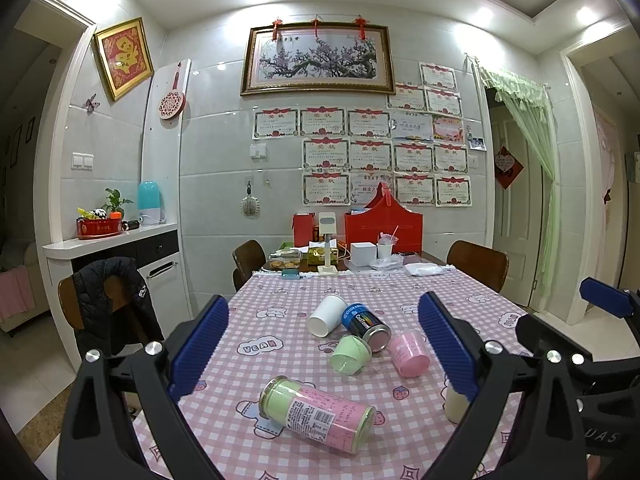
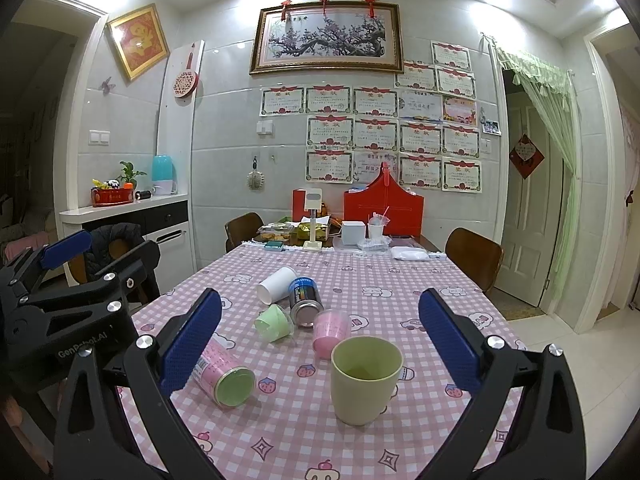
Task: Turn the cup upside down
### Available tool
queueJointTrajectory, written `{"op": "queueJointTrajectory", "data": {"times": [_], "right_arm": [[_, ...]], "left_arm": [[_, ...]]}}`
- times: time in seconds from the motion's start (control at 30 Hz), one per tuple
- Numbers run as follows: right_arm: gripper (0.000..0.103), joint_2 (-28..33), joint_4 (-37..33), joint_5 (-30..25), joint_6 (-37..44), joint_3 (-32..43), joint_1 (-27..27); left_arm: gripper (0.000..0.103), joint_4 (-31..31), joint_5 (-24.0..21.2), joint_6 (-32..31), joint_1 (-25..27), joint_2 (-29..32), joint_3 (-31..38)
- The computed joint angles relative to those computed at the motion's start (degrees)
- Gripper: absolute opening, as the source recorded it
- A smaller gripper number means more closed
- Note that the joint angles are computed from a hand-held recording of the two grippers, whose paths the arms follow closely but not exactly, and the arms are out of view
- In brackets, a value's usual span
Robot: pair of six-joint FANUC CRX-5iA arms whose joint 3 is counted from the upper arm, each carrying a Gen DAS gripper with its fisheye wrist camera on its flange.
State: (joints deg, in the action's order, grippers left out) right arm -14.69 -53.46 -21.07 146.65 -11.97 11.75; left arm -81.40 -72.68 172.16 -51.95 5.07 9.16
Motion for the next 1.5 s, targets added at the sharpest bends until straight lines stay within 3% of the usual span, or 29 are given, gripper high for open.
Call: {"op": "queueJointTrajectory", "data": {"times": [1.5], "right_arm": [[0.095, 2.1, -0.9, -0.2, 0.0, 1.1, -0.9]], "left_arm": [[0.094, 2.0, 2.3, -0.9, 2.4, 1.5, 0.8]]}}
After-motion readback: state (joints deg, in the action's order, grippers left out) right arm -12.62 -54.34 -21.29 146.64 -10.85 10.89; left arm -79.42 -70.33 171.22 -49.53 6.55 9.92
